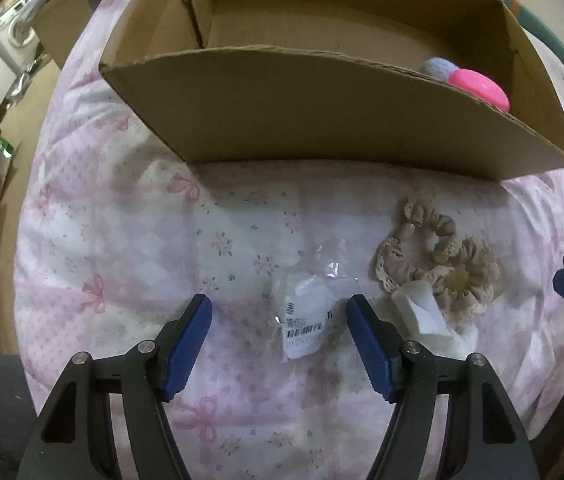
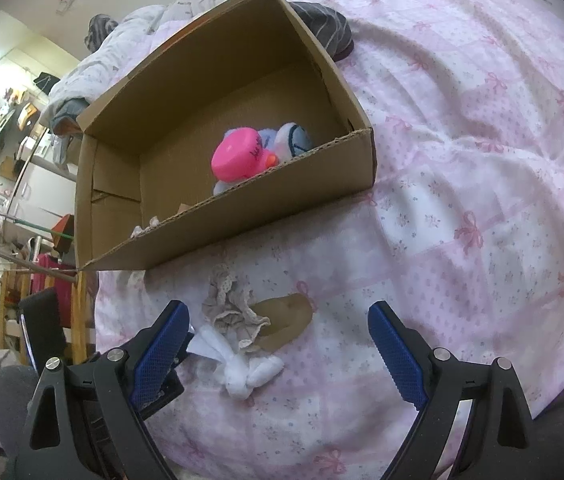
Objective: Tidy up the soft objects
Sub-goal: 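Grasp the white cloth bundle with the right tool while the left tool grasps the clear plastic bag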
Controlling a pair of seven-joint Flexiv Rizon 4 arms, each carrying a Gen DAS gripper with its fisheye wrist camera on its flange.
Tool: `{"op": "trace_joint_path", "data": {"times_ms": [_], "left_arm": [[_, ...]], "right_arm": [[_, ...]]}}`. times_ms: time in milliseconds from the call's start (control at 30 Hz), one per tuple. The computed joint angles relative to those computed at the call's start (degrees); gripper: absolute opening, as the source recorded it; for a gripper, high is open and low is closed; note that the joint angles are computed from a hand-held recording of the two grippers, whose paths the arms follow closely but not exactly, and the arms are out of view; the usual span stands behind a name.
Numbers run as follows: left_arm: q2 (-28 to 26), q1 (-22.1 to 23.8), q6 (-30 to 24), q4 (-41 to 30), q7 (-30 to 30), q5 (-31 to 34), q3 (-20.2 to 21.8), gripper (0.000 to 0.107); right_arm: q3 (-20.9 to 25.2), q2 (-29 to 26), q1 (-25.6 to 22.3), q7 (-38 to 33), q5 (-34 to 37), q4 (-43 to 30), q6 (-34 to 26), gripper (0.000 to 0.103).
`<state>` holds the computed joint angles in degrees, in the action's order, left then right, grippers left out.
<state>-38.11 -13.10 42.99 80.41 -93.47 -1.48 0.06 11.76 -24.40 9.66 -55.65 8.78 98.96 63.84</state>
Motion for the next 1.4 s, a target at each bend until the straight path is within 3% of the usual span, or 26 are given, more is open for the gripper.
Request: {"op": "trace_joint_path", "data": {"times_ms": [67, 100, 133, 367, 500, 700, 800, 900, 967, 1000, 1033, 1100, 1233, 1400], "left_arm": [[-0.47, 0.22, 0.6, -0.62, 0.01, -0.13, 0.0, 0.049], [-0.5, 1.08, 0.32, -0.41, 1.42, -1.33, -1.02, 0.025], [-0.42, 1.61, -0.37, -0.26, 2.3, -2.21, -1.51, 0.021], [2.21, 2.32, -0.14, 2.22, 2.99, -3.54, -1.03, 0.021], [4.82, 3.04, 1.86, 4.99, 3.01, -4.38, -1.02, 0.021], [8.37, 3.06, 5.56, 8.37, 1.71, -3.36, -0.2, 0.021], [8.9, 2.55, 5.28, 8.65, 0.27, -2.92, -0.05, 0.021], [9.55, 2.92, 6.12, 9.85, -0.3, -3.55, -0.42, 0.021], [8.05, 2.79, 5.75, 7.72, -0.73, -3.11, -0.34, 0.021], [8.08, 2.89, 5.71, 7.77, -0.74, -3.06, -0.29, 0.021], [8.15, 2.97, 5.43, 7.77, -0.83, -3.07, -0.24, 0.021], [7.9, 2.96, 5.07, 7.51, -1.42, -3.14, -0.21, 0.021], [7.82, 3.23, 5.47, 7.44, -1.88, -3.46, -0.35, 0.021], [8.1, 3.09, 5.99, 7.65, -2.33, -2.77, 0.04, 0.021]], "right_arm": [[-0.1, -0.13, 0.09, 0.18, -0.05, -0.18, -0.2, 0.097], [-0.15, -0.18, 0.17, 0.27, -0.13, -0.26, -0.3, 0.097], [-0.16, -0.27, 0.17, 0.27, -0.15, -0.37, -0.4, 0.097], [1.17, -0.88, -0.57, -1.92, 1.16, -1.76, -2.57, 0.097], [3.59, -1.71, -1.77, -6.72, 4.85, -4.11, -6.95, 0.097], [3.08, -3.12, 0.68, -10.0, 5.07, -6.26, -12.7, 0.095], [2.24, -4.1, 2.55, -10.29, 3.11, -6.85, -15.16, 0.086], [1.33, -4.53, 4.26, -10.0, 1.17, -6.64, -13.32, 0.083], [1.35, -5.1, 4.64, -10.34, 0.67, -6.89, -12.27, 0.069], [1.39, -5.39, 4.73, -10.42, 0.47, -7.15, -12.37, 0.053], [1.14, -5.66, 5.08, -10.08, -0.1, -7.26, -12.4, 0.045], [1.04, -5.74, 5.31, -9.75, -0.57, -7.13, -11.8, 0.035], [1.39, -5.62, 5.47, -10.97, -1.54, -6.91, -10.67, 0.027], [2.84, -3.64, 5.55, -14.67, -1.15, -5.01, -6.87, 0.026]]}}
